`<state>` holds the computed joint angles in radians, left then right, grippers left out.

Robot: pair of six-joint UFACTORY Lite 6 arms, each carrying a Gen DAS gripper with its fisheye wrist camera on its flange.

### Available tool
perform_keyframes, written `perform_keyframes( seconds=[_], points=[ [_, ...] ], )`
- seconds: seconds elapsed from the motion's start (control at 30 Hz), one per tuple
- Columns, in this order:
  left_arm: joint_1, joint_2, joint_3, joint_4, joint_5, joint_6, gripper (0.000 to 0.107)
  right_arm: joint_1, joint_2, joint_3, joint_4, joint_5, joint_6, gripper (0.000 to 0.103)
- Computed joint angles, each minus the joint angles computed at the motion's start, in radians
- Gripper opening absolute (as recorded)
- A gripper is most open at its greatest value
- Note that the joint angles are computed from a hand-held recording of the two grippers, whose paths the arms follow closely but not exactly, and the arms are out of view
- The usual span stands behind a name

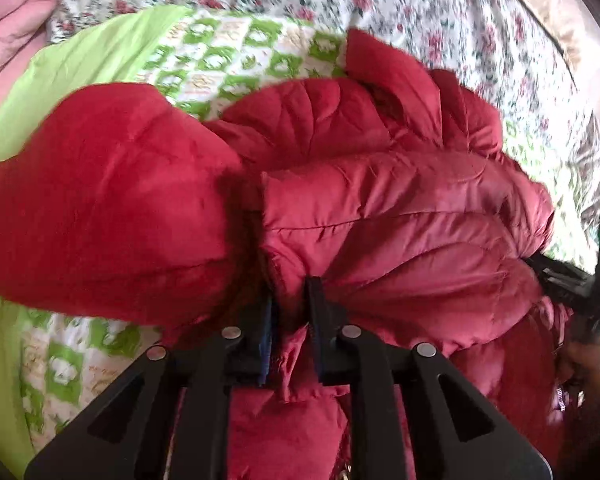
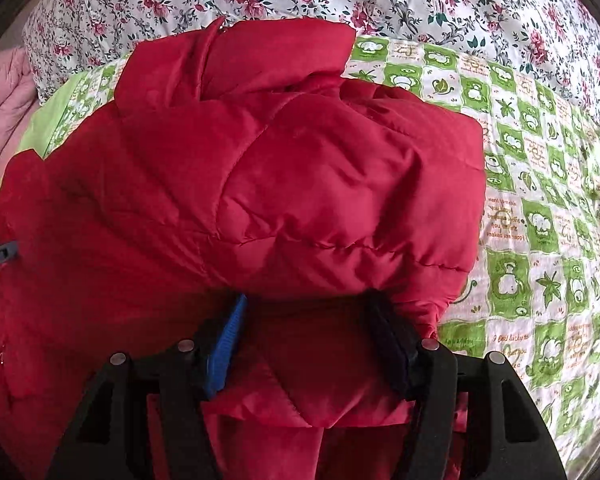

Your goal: Fold large clothes

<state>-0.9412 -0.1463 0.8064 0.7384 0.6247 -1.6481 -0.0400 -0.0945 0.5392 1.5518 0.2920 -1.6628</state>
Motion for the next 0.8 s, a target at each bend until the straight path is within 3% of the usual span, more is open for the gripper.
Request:
perform_keyframes(
  seconds=[0.1,0.17,0.27,0.37,0.53,0.67,0.73,0.8],
  points=[
    [-0.100,-0.092,0.015,0.035,0.102,-0.049,0.015,0.030,0.003,0.002,0.044,-0.024,-0.024,0.063],
    [-0.143,-0.103,0.060,0.051,0.108,-0.053,0.015,0.054,0.005,0.000,0.084,-0.050,-0.054,0.064],
    [-0.164,-0.004,0.185,0.070,0.083,-0.019,0.016,0.075,0.010,0.021,0.028,-0.081,0.010,0.064],
    [-0.172,0.133,0.348,0.020,0.180,0.050,0.016,0.111,0.040,0.062,-0.051,-0.104,0.116,0.064],
    [-0.277,-0.081,0.234,0.167,0.279,-0.143,0.016,0.100,0.042,0.057,0.009,-0.080,0.047,0.064],
    [-0.264,-0.055,0.279,0.170,0.169,-0.081,0.016,0.104,0.032,0.040,0.077,-0.093,-0.027,0.065],
    [-0.226,0.082,0.368,0.116,0.149,0.013,0.016,0.103,0.027,0.033,0.099,-0.091,-0.045,0.065],
    [-0.131,0.216,0.391,0.014,0.065,0.103,0.016,0.096,0.029,0.035,0.075,-0.082,-0.024,0.065]
  ],
)
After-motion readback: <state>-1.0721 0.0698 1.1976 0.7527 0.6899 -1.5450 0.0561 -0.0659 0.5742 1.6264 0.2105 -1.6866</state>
